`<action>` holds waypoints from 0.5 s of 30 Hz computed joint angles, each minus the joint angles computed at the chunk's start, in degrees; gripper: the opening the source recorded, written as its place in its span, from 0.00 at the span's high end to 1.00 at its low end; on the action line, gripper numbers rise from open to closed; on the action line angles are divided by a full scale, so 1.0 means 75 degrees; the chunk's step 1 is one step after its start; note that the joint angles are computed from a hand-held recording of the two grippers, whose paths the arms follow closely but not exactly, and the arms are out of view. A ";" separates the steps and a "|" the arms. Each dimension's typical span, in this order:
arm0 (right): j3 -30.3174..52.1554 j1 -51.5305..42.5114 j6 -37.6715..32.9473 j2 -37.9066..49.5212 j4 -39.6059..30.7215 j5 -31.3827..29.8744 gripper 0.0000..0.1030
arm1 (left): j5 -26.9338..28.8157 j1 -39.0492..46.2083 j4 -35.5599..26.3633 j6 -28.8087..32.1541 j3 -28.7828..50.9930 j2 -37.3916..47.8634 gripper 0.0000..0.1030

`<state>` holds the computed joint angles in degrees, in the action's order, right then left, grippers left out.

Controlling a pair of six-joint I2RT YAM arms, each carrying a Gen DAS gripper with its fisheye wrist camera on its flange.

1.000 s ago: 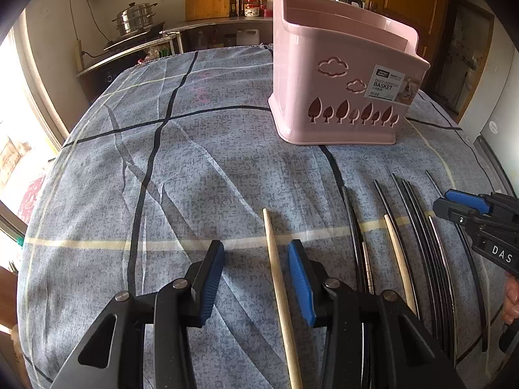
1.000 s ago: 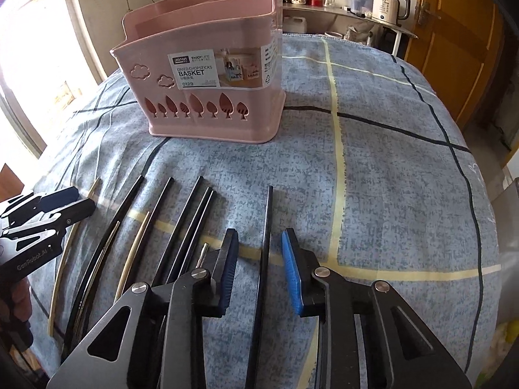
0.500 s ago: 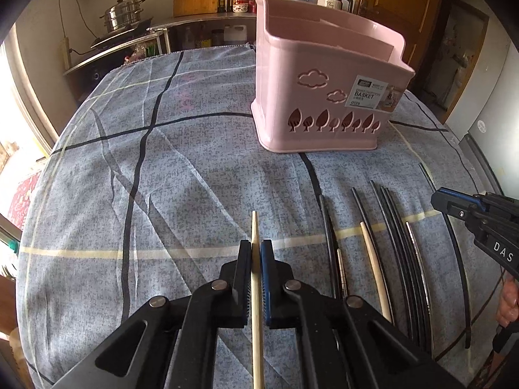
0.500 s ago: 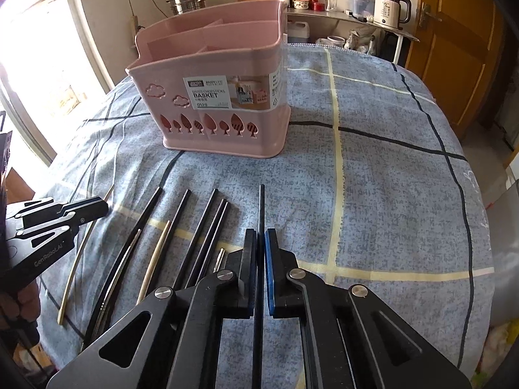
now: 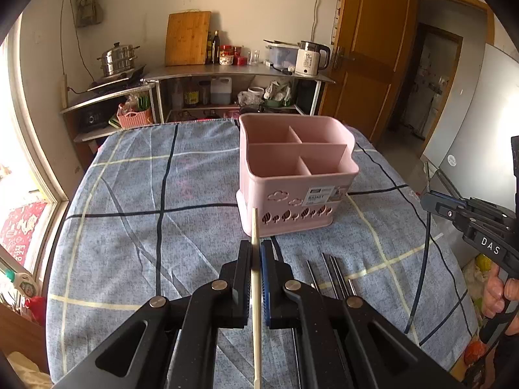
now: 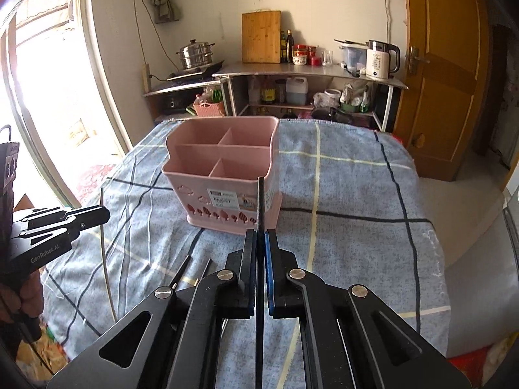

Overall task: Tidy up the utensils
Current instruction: 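Lift and carry both chopsticks over the pink basket with both tools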

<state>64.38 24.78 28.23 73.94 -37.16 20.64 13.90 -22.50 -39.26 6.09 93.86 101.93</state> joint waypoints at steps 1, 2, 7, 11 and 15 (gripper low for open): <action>0.0053 0.0004 -0.0037 -0.0076 -0.0036 0.0056 0.95 | 0.0030 0.0025 -0.0021 -0.0005 0.0063 -0.0036 0.95; 0.0104 0.0019 -0.0055 -0.0126 -0.0066 0.0114 0.95 | 0.0058 0.0044 -0.0043 -0.0013 0.0136 -0.0046 0.95; 0.0352 0.0022 -0.0113 -0.0318 -0.0243 0.0307 0.95 | 0.0205 0.0151 -0.0187 -0.0056 0.0406 -0.0115 0.95; 0.0461 0.0077 -0.0144 -0.0432 -0.0358 0.0455 0.95 | 0.0247 0.0180 -0.0250 -0.0052 0.0473 -0.0175 0.95; 0.0459 0.0122 -0.0127 -0.0609 -0.0422 0.0532 0.95 | 0.0290 0.0169 -0.0337 -0.0099 0.0568 -0.0191 0.95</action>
